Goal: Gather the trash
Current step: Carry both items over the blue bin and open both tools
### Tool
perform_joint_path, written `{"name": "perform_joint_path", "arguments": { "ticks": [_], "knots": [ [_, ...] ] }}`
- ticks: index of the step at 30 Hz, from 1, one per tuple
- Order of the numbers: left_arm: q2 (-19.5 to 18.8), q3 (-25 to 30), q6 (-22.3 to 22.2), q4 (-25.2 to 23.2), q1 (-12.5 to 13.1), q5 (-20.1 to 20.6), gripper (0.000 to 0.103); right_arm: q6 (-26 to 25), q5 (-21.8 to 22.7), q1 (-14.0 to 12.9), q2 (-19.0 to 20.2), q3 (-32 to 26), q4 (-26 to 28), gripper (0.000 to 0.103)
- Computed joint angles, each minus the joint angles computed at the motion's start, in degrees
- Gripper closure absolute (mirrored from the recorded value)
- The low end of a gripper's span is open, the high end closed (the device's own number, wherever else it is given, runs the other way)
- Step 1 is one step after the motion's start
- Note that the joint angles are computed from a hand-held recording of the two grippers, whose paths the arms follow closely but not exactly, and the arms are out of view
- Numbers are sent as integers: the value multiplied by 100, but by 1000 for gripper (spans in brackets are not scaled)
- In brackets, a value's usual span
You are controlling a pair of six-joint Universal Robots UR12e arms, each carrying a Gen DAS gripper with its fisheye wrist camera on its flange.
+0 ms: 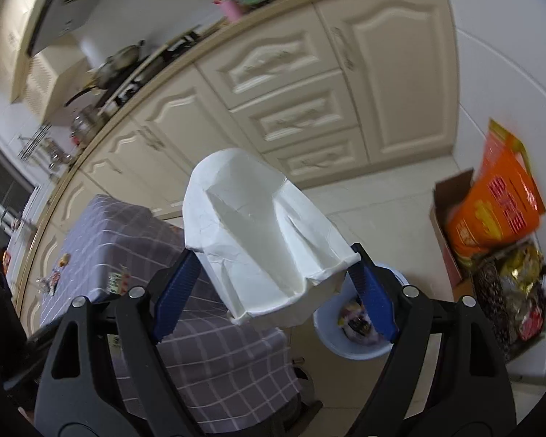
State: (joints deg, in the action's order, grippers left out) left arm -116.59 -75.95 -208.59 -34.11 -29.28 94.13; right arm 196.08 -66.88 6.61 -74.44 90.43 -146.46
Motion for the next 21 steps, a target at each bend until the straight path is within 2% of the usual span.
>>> {"name": "perform_joint_path", "arguments": {
  "ticks": [7,14,16,17,18,20,21],
  "knots": [
    [-531,444,-82,-638,7,-401,88,236,155,-189,209,45,315,22],
    [-976,909,-62,-1124,76,-750,86,259,121,-199,468,-110,669,20],
    [-1077,1070,6,-1391,99,-832,70,405,203,-222,529,-145,811,16],
    [-1104,1123,4,-1461,100,-797,50,506,236,-243,540,-133,791,9],
    [-1105,1131,-9,-1402,86,-654,32,603,221,-256,537,-102,730,7],
    [-1065,1103,14,-1324,39,-308,16,659,145,-261,523,-81,732,6],
    [-1057,1116,21,-1360,26,-214,14,655,113,-261,519,-80,738,6]
  ]
}}
